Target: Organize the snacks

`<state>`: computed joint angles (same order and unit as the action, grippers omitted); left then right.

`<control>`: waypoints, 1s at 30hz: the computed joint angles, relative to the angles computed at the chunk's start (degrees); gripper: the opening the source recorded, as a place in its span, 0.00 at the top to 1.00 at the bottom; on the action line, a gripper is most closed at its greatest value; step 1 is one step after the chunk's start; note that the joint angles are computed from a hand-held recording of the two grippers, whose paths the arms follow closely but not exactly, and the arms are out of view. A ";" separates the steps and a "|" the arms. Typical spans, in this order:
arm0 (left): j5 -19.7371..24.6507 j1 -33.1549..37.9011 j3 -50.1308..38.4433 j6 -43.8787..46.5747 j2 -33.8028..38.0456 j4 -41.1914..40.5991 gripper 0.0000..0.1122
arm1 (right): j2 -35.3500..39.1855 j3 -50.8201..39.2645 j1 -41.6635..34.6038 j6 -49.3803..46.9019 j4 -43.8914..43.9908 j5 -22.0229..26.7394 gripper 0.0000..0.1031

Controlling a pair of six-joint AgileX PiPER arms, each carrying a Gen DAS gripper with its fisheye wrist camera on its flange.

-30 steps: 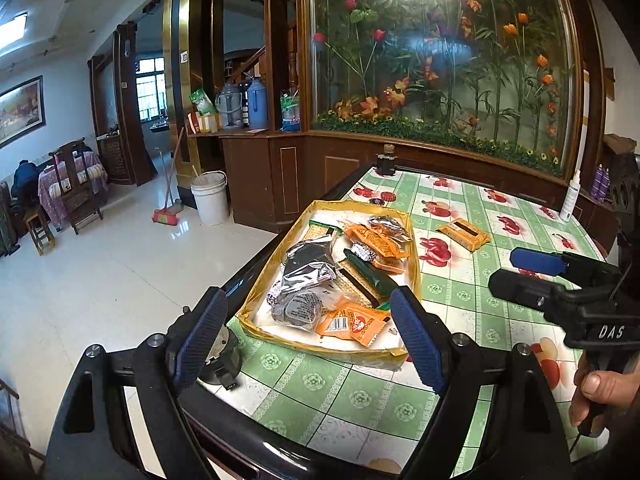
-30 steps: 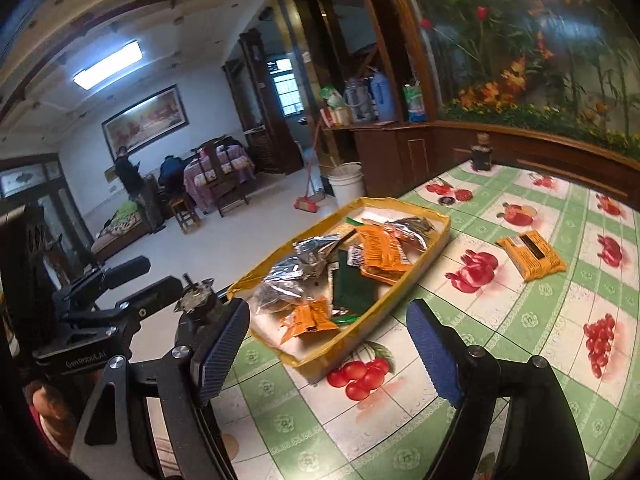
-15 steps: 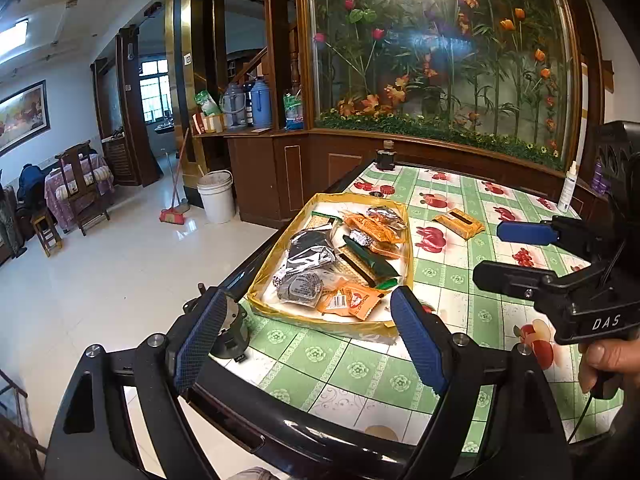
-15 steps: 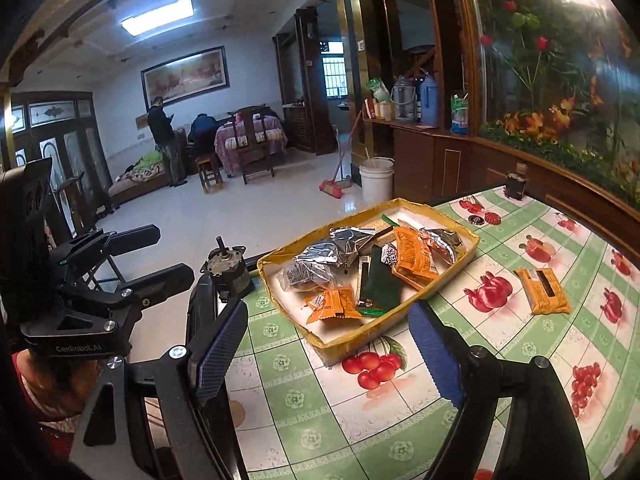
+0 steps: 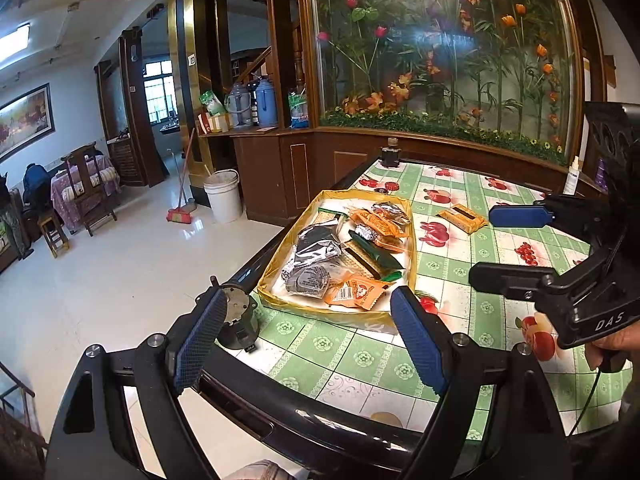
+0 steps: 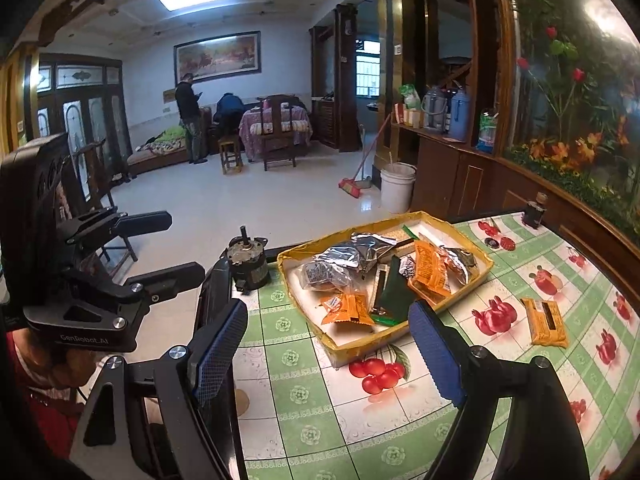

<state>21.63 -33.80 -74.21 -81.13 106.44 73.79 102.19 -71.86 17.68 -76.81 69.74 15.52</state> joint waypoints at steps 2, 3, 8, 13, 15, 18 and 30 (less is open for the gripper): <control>0.20 -0.16 0.25 -0.04 0.00 0.08 0.25 | 0.85 -1.03 -0.03 0.85 -2.17 1.17 0.18; 0.33 -0.29 0.66 -0.53 -0.16 0.57 0.25 | 1.39 -1.64 0.01 1.44 -3.37 1.67 0.18; 0.35 -0.16 1.33 -1.15 -0.45 0.85 0.25 | 3.62 -4.30 0.15 4.61 -8.50 3.68 0.18; 0.03 0.52 1.06 0.87 -0.21 -1.43 0.24 | 5.37 -5.98 0.05 5.78 -10.72 4.67 0.18; -0.24 0.80 0.86 1.84 -0.14 -2.73 0.25 | 5.83 -6.41 0.00 6.58 -11.63 4.68 0.18; -0.82 1.29 0.36 3.81 0.09 -4.93 0.25 | 5.99 -6.52 -0.17 6.97 -11.81 4.94 0.18; 0.09 0.48 0.51 0.96 -0.18 -1.21 0.25 | 5.98 -6.83 -0.46 7.81 -13.12 5.40 0.18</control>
